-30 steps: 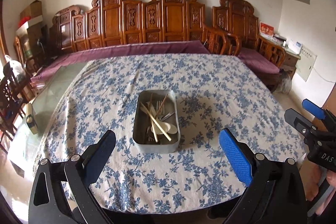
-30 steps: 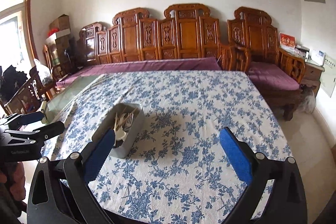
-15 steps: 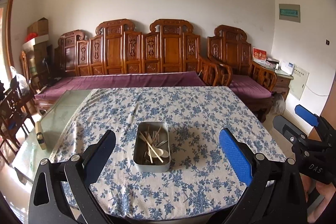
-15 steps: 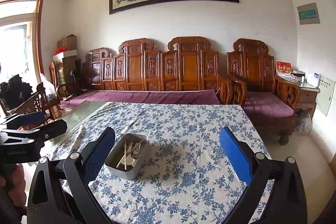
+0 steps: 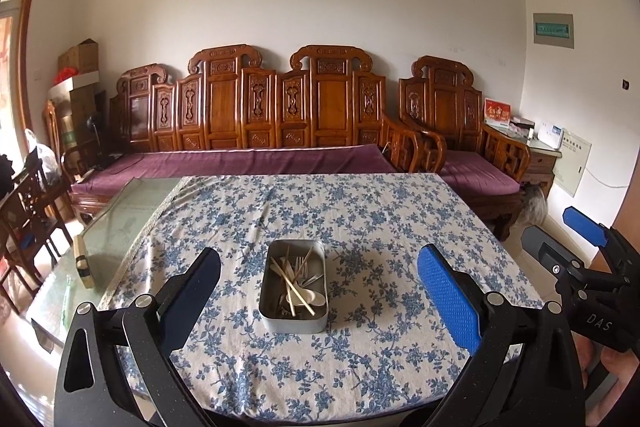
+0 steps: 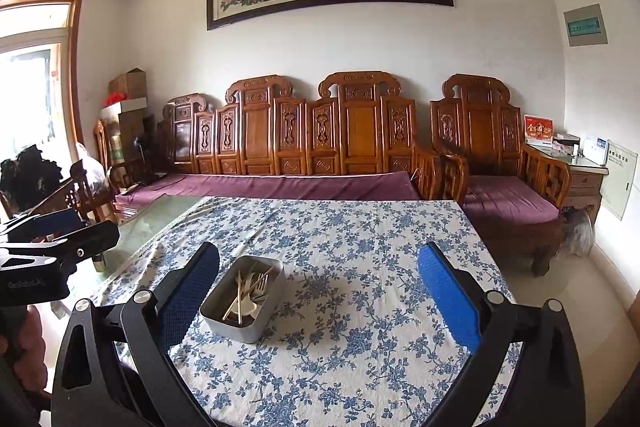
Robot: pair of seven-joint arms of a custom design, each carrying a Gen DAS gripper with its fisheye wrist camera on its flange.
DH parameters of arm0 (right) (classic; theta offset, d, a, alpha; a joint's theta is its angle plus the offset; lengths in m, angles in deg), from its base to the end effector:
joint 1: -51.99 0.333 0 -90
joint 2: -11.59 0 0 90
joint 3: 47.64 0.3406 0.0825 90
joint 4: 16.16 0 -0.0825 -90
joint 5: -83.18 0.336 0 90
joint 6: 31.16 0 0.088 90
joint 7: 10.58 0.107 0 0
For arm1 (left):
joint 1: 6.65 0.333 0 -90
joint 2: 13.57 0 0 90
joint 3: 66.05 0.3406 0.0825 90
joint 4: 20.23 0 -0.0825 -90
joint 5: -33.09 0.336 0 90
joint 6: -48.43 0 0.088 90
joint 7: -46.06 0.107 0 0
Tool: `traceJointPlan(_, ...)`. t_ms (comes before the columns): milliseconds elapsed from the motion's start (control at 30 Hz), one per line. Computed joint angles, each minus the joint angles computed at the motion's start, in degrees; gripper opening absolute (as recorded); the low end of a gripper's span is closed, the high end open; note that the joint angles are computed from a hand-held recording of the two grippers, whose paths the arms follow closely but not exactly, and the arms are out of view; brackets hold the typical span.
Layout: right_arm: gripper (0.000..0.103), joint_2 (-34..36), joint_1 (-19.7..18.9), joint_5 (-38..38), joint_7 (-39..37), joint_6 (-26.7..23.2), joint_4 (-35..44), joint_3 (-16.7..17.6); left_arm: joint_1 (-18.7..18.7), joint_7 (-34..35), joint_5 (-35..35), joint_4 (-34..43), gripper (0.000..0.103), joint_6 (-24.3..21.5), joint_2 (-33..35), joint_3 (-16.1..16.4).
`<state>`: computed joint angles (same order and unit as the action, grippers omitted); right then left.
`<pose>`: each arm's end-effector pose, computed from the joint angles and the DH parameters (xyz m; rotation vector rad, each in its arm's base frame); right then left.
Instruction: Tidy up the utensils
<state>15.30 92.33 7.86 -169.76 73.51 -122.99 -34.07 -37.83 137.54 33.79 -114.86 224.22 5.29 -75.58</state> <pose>0.3878 0.3922 0.5680 -1.0600 1.8660 -1.2663 0.5155 -0.4182 0.6010 -0.9964 2.1610 -1.3263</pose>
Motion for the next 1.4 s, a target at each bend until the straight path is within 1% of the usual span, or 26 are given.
traceJointPlan(267, 0.100, -0.4, -0.2, 0.0, 0.3, 0.4, -0.6, 0.0, -0.3, -0.7, 0.4, -0.4, 0.095, 0.0, -0.1, 0.5)
traceJointPlan(500, 0.100, -0.4, -0.2, -0.1, 0.4, 0.5, -0.6, 0.1, 0.0, -0.7, 0.4, -0.3, 0.095, -0.1, -0.1, 0.1)
traceJointPlan(600, 0.100, -0.3, -0.2, -0.1, 0.4, 0.4, -0.5, 0.1, -0.5, -1.2, 0.7, -0.7, 0.095, 0.4, -0.2, 0.6)
traceJointPlan(1167, 0.100, 0.3, -0.1, 0.0, 0.4, 0.5, 0.0, 0.0, -0.8, -1.9, 1.4, -1.0, 0.095, 0.5, -0.5, 1.1)
traceJointPlan(1400, 0.100, 0.3, 0.1, 0.0, 0.4, 0.6, -0.1, -0.2, -0.5, -1.7, 1.3, -1.0, 0.095, 0.4, -0.5, 0.8)
